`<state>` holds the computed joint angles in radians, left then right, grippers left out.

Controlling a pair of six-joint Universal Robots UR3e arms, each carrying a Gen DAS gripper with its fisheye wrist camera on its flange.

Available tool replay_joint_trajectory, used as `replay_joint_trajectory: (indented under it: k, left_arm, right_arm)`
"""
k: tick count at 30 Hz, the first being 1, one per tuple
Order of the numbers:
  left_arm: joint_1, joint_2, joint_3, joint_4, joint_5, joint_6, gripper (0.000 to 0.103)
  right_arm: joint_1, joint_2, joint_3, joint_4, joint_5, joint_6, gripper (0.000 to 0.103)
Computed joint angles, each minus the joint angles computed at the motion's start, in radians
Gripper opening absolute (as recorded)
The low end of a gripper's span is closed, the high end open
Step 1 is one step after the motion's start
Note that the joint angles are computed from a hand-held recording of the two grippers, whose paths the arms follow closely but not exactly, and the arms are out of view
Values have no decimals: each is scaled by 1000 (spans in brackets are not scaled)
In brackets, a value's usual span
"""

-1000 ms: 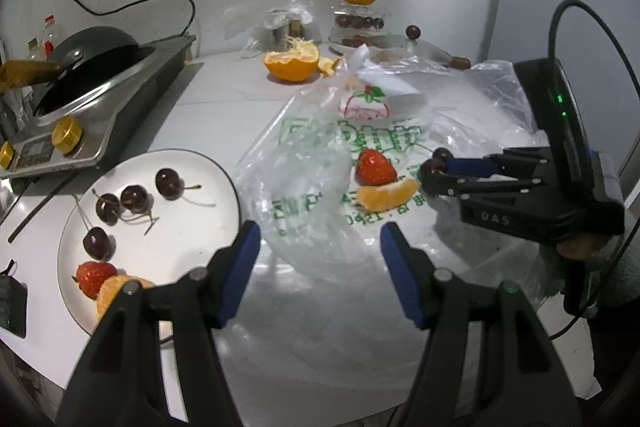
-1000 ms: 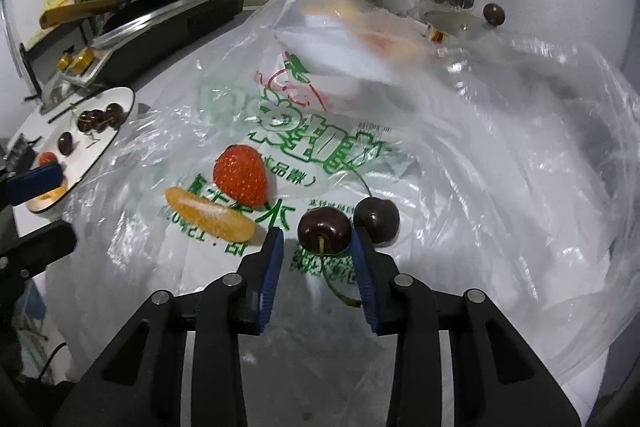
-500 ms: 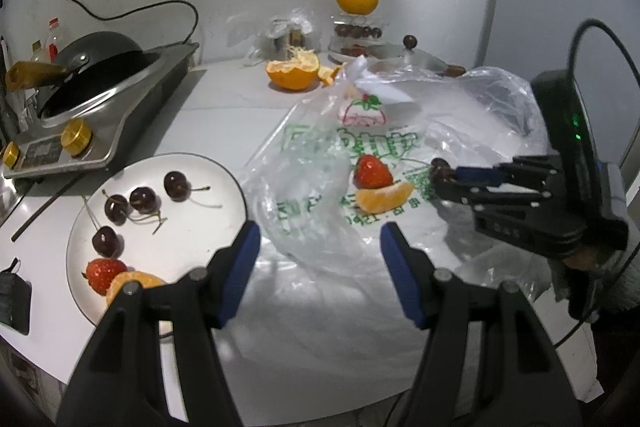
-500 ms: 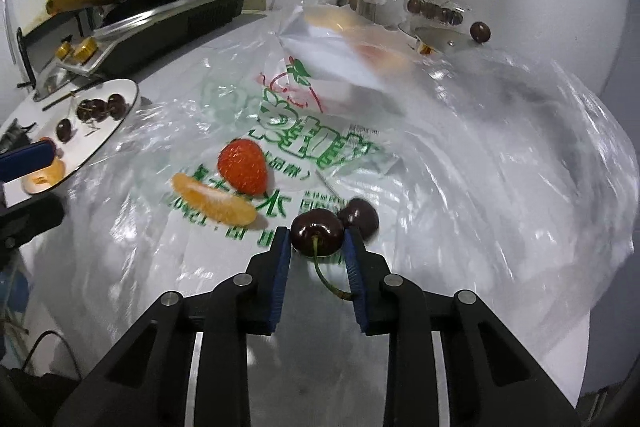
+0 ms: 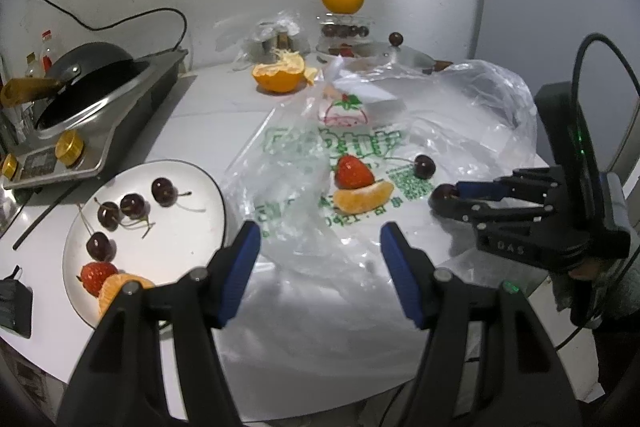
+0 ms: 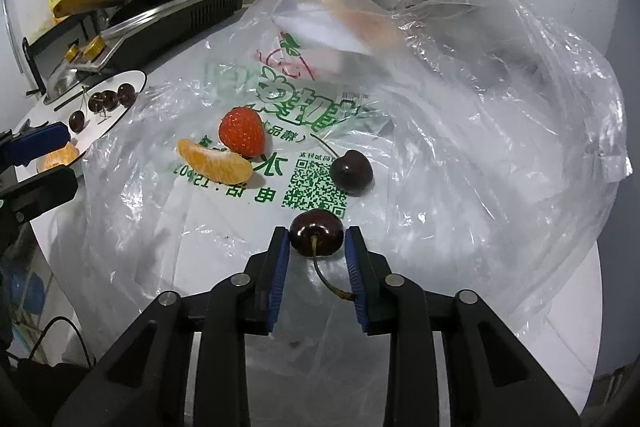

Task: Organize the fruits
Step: 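Grasp a dark cherry by its body with the right gripper, then grasp the orange segment with the left gripper while the right holds its cherry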

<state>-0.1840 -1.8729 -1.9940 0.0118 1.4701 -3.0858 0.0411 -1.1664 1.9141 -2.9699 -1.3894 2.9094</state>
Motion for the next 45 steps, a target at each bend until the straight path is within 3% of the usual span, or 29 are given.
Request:
replay_joint_trajectory:
  k: [9,13,25,27,29,45]
  left_arm:
    - [-35,-21,51,-37,42,-4,64]
    - [-53,-42,85,-58,56,-7,64]
    - [-78,-152,215,-81,32,-31,64]
    - [-77,-176,244,-89,20,-40,76]
    - [-79,-203,278,-100,14,-47,78]
    - [-119,-414,572,-251,44,-66,79]
  right_arm:
    - [-17,32,-19,-10,42,-24,41]
    - [-23,31,-12,-25,73,-44,30]
    - [-101,-57,47,-34,175,-78,29]
    - [-106,-58,46,-38,184,-78,29]
    - [-112,-56,41,-38,199,-77,29]
    - [-172,1,-6,-20,291,-100,29]
